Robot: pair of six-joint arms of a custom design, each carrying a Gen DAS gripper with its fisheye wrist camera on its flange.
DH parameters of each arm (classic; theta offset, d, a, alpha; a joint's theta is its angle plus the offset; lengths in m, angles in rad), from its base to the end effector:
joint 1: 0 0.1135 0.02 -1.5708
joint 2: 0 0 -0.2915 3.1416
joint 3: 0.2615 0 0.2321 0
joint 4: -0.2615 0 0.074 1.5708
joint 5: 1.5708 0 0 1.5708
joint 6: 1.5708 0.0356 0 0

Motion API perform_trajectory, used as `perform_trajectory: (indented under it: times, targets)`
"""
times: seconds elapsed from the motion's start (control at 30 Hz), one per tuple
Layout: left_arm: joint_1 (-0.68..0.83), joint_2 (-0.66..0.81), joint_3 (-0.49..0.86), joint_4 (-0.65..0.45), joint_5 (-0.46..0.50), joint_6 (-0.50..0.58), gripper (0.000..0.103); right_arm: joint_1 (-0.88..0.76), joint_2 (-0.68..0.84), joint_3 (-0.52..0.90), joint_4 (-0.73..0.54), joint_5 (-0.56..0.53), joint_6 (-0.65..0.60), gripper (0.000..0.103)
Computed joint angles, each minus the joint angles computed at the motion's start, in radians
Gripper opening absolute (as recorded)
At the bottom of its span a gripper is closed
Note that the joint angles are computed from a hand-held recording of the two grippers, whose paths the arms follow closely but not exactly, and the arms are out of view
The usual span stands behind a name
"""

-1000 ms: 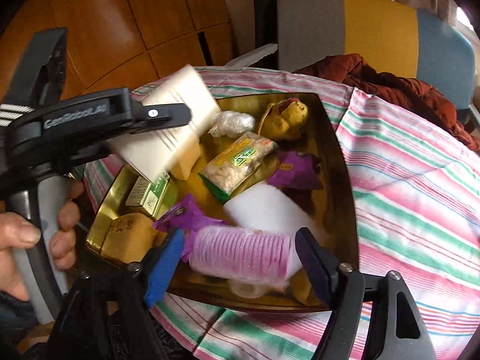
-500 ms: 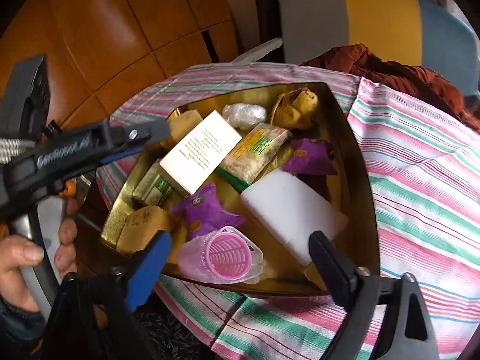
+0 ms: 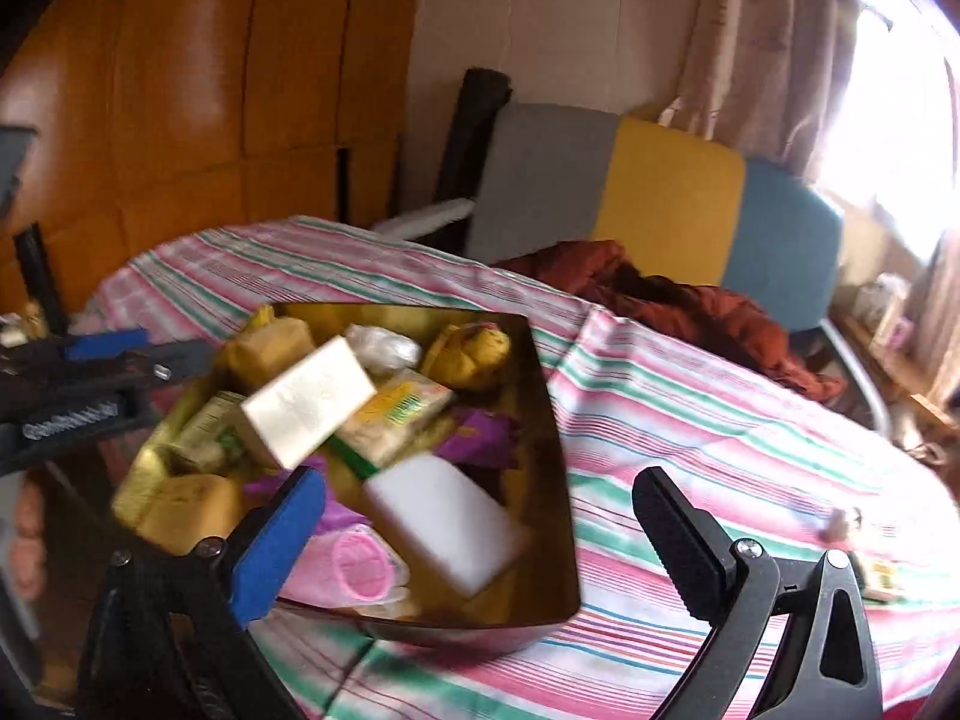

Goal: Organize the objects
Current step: 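Move both open tools back to the white bag and cracker bag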

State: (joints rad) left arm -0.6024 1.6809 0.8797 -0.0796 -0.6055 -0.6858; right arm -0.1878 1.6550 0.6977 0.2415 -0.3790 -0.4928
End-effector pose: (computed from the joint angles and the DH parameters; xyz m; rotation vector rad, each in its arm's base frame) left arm 0.2726 -0.1629 0.2043 -0.3453 2.2323 0.0763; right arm 0.3006 -0.0437 0.1849 -0.5287 2.1635 0.0638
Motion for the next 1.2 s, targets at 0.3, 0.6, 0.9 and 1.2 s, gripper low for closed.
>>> perform_trajectory:
  times: [0.3, 0.6, 0.9, 1.2]
  targets:
    - [-0.061, 0.023, 0.062, -0.114, -0.15, -0.047, 0.069, -0.083, 0.047, 0.078, -0.109, -0.136, 0.054, 0.102]
    - [-0.09, 0.055, 0.098, -0.207, -0.175, -0.096, 0.069, -0.09, 0.034, 0.072, -0.108, -0.152, 0.072, 0.103]
    - [-0.098, 0.03, 0.09, -0.162, -0.121, -0.052, 0.069, -0.077, 0.018, 0.11, -0.136, -0.104, 0.03, 0.103]
    - [-0.128, 0.068, 0.164, -0.183, -0.126, 0.014, 0.069, -0.123, 0.064, 0.214, -0.188, -0.087, 0.025, 0.103]
